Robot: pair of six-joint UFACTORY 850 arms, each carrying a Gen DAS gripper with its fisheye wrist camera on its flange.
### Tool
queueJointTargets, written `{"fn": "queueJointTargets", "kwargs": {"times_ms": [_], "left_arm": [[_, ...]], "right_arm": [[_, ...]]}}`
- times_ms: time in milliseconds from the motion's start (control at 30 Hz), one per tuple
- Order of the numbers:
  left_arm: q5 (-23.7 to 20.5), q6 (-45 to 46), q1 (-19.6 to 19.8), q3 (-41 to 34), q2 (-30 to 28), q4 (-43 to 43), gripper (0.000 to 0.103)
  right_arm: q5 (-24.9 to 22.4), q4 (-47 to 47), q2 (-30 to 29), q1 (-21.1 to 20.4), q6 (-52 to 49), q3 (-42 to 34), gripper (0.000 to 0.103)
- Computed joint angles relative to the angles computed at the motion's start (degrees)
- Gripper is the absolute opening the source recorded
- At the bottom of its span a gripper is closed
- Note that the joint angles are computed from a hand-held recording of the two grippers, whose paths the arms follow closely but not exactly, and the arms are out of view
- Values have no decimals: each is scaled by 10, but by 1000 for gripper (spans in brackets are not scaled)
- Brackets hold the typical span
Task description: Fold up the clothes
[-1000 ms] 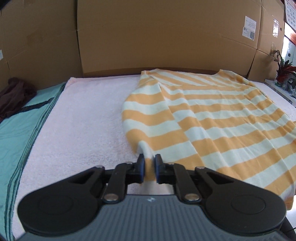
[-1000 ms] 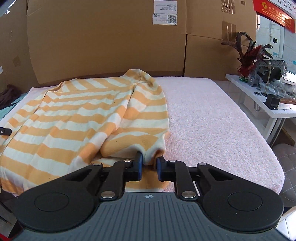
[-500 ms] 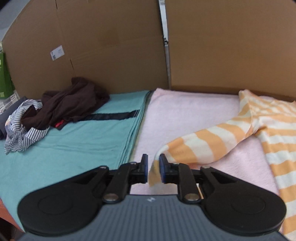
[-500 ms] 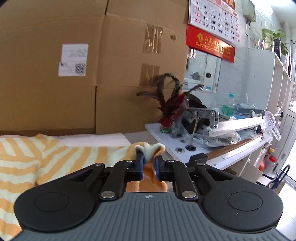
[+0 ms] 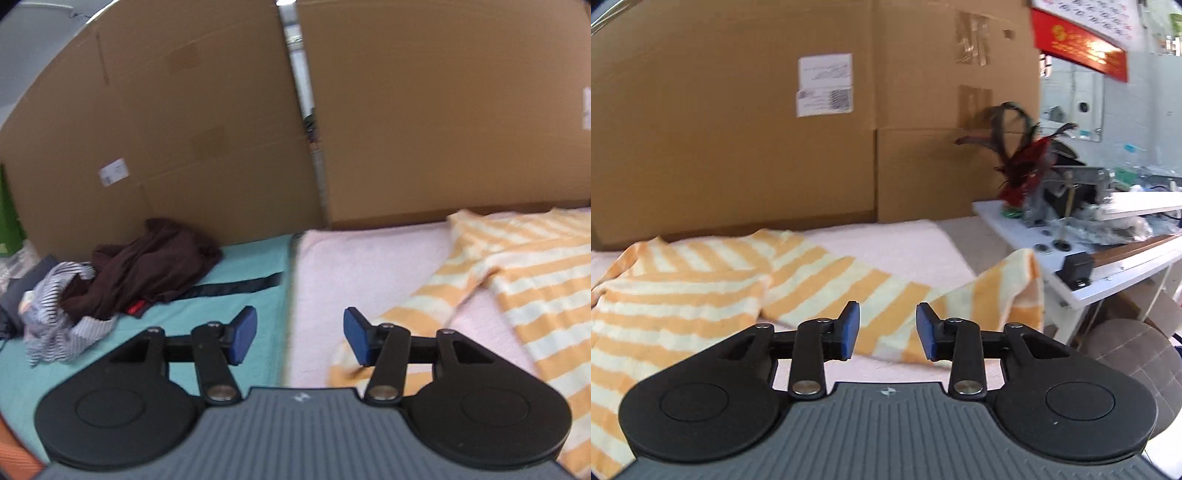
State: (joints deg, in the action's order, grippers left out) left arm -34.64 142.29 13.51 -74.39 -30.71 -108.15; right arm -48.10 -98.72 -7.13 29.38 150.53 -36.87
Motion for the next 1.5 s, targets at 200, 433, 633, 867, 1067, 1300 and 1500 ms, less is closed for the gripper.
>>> {"fn": "queueJointTargets", "kwargs": {"times_ms": [200, 433, 633, 867, 1067, 1300, 1500], "left_arm": [[-20, -23, -72, 12, -20, 64, 44], [127, -98, -124, -108, -120, 29, 35], [194, -69, -133, -178, -163, -38, 44], [98, -44, -95, -73, -84, 16, 46], [-16, -54, -30, 73, 19, 112, 49], [-100, -102, 21, 160, 69, 249, 50], [-92, -99, 17, 177, 70, 251, 53]], "right_arm": [[49, 35, -79, -29, -41, -75, 33], [73, 17, -95, -78, -35, -81, 27], [15, 48, -138, -118, -70, -116, 30], [67, -88, -60, -116, 112, -43, 30], [66, -85, -2, 26, 68, 18, 30], [150, -196, 39, 103, 171, 69, 35], [122, -226, 13, 135, 185, 63, 35]]}}
